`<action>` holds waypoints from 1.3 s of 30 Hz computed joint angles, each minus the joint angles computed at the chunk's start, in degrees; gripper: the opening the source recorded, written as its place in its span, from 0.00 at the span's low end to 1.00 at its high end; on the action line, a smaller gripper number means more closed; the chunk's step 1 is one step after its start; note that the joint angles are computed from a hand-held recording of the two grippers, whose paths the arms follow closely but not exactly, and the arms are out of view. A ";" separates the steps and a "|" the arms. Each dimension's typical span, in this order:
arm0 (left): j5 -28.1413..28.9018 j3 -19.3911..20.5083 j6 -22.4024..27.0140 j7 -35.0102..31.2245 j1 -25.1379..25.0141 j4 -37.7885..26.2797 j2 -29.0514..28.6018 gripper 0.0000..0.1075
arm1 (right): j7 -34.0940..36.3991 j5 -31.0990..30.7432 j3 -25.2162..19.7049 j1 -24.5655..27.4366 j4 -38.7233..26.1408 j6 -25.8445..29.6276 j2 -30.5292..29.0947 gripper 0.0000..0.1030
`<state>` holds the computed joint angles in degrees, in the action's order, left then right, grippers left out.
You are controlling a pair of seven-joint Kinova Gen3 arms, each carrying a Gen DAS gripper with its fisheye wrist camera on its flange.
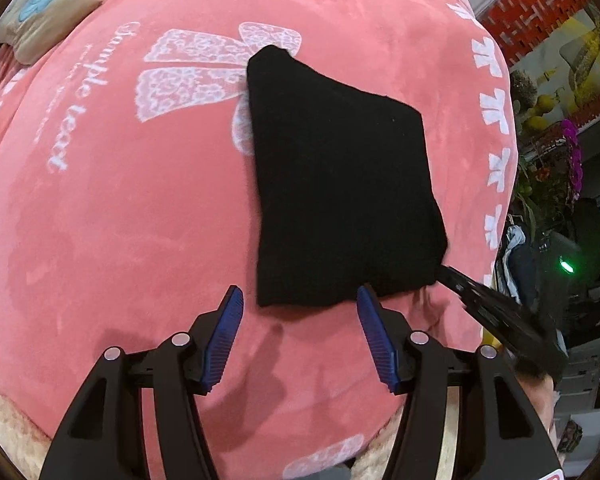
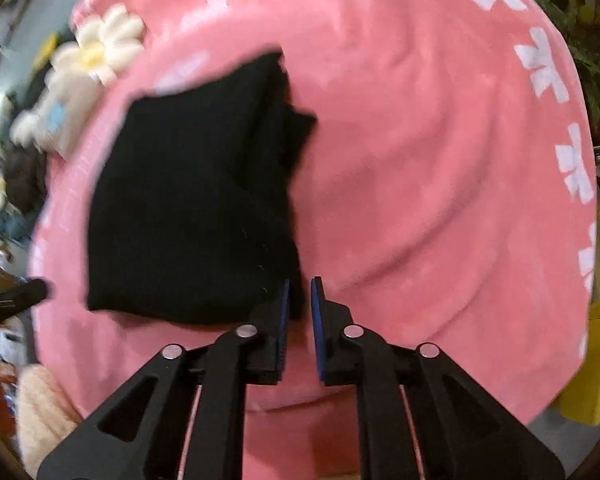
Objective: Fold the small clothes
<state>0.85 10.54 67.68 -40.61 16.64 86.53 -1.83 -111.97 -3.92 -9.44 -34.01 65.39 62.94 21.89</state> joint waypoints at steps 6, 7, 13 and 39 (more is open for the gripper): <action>3.54 -1.75 -6.21 -2.09 -1.27 0.75 3.75 0.67 | -0.04 -4.15 -0.85 2.30 -2.33 -3.71 1.60 0.57; 4.39 -1.87 -7.32 -2.30 -2.11 1.10 4.70 0.68 | 0.19 -4.95 -1.02 2.55 -3.19 -3.65 2.53 0.59; 7.95 -3.12 -12.28 -1.05 -4.58 4.89 7.19 0.68 | -0.82 -7.78 -1.02 2.08 -5.00 -3.92 7.89 0.66; 1.64 -3.89 2.06 -8.48 -3.90 -5.82 2.63 0.17 | -6.64 -0.40 0.59 -9.39 -19.72 3.25 8.38 0.21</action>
